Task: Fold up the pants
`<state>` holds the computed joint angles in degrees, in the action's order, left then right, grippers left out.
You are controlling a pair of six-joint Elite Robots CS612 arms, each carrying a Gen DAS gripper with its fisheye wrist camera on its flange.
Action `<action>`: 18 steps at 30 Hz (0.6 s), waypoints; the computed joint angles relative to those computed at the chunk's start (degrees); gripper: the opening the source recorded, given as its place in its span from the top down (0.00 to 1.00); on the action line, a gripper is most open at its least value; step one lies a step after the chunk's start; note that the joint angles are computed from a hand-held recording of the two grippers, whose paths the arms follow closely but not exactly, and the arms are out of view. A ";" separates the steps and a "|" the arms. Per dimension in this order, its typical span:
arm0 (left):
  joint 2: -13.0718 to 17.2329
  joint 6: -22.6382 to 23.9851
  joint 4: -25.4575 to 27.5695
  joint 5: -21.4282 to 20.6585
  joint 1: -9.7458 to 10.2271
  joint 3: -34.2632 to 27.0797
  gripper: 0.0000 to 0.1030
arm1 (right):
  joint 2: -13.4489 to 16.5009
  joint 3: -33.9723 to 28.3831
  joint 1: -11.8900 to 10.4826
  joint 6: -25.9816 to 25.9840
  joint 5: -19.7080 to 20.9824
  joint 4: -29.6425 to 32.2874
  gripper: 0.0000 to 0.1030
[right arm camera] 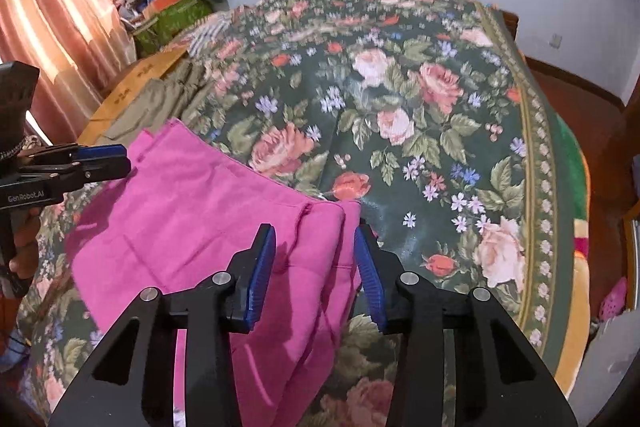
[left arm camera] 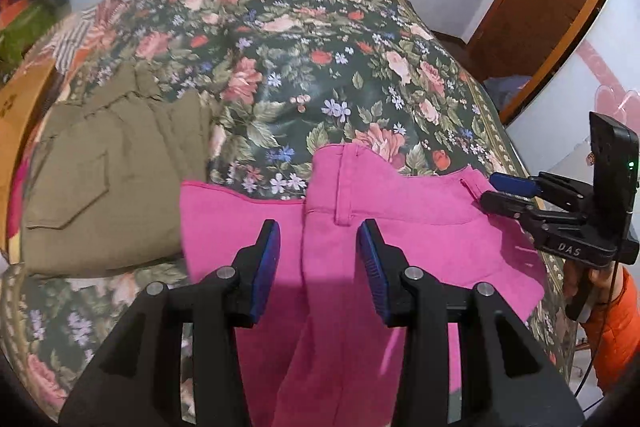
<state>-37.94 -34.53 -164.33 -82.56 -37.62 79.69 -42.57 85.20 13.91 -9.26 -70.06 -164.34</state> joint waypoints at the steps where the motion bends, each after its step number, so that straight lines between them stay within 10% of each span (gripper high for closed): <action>1: 0.11 0.10 -0.12 0.23 -0.06 0.00 0.60 | 0.30 -0.42 0.00 -0.29 0.06 0.68 0.65; 8: 0.58 0.79 -1.56 -0.64 0.02 0.15 0.77 | 1.33 -1.25 -0.19 -1.62 2.76 -0.17 0.88; 18: 0.49 -2.02 -2.01 0.56 -0.14 1.35 0.82 | 2.39 -2.91 0.30 -2.96 1.53 -3.95 0.90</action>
